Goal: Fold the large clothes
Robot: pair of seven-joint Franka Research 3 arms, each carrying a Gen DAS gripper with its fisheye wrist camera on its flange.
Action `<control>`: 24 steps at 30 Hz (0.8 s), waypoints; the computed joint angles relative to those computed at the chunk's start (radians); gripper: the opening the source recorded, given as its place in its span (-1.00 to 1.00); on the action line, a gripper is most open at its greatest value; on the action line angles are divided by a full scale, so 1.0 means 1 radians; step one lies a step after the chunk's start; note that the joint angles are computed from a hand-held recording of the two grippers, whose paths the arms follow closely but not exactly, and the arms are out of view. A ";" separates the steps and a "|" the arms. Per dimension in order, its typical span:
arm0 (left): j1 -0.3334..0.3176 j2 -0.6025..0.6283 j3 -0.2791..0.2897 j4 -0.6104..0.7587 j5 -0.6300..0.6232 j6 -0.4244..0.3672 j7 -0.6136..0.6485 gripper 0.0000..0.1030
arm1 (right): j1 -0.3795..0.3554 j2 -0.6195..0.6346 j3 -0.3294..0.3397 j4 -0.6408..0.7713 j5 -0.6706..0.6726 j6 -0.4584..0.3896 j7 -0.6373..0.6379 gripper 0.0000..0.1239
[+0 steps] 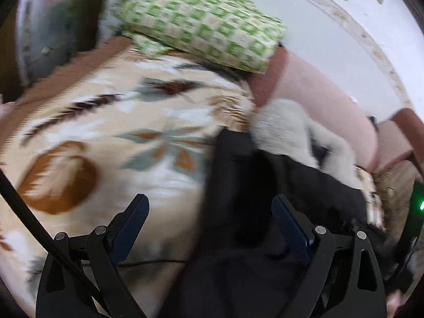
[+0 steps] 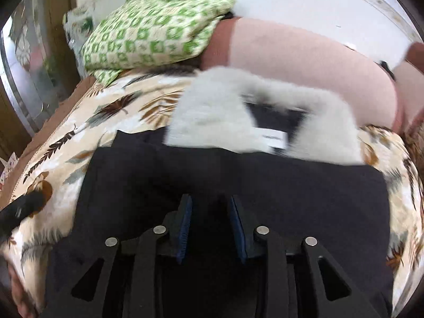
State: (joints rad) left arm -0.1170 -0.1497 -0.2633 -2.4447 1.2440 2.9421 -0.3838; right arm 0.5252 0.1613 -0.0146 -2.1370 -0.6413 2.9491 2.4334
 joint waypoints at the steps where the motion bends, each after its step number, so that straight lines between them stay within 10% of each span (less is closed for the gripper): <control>1: 0.001 0.035 -0.010 0.034 0.039 0.005 -0.019 0.80 | -0.007 -0.022 -0.017 -0.042 -0.013 0.013 0.026 -0.47; 7: -0.092 0.240 0.007 0.167 -0.155 -0.104 0.243 0.82 | -0.132 -0.122 -0.056 -0.242 -0.105 0.109 0.150 -0.47; 12: -0.085 0.266 0.072 0.114 -0.340 0.094 0.335 0.86 | -0.256 -0.207 -0.056 -0.340 -0.294 0.069 0.340 -0.46; 16: -0.142 0.236 0.106 0.110 -0.297 0.057 0.289 0.86 | -0.313 -0.280 -0.075 -0.455 -0.132 0.132 0.269 -0.47; 19: -0.148 0.173 0.084 0.082 -0.293 0.007 0.292 0.85 | -0.379 -0.375 0.023 -0.479 -0.208 -0.044 0.351 -0.22; 24: -0.129 0.047 0.025 -0.009 -0.287 0.002 0.335 0.85 | -0.363 -0.556 0.039 -0.623 -0.096 -0.010 0.245 -0.18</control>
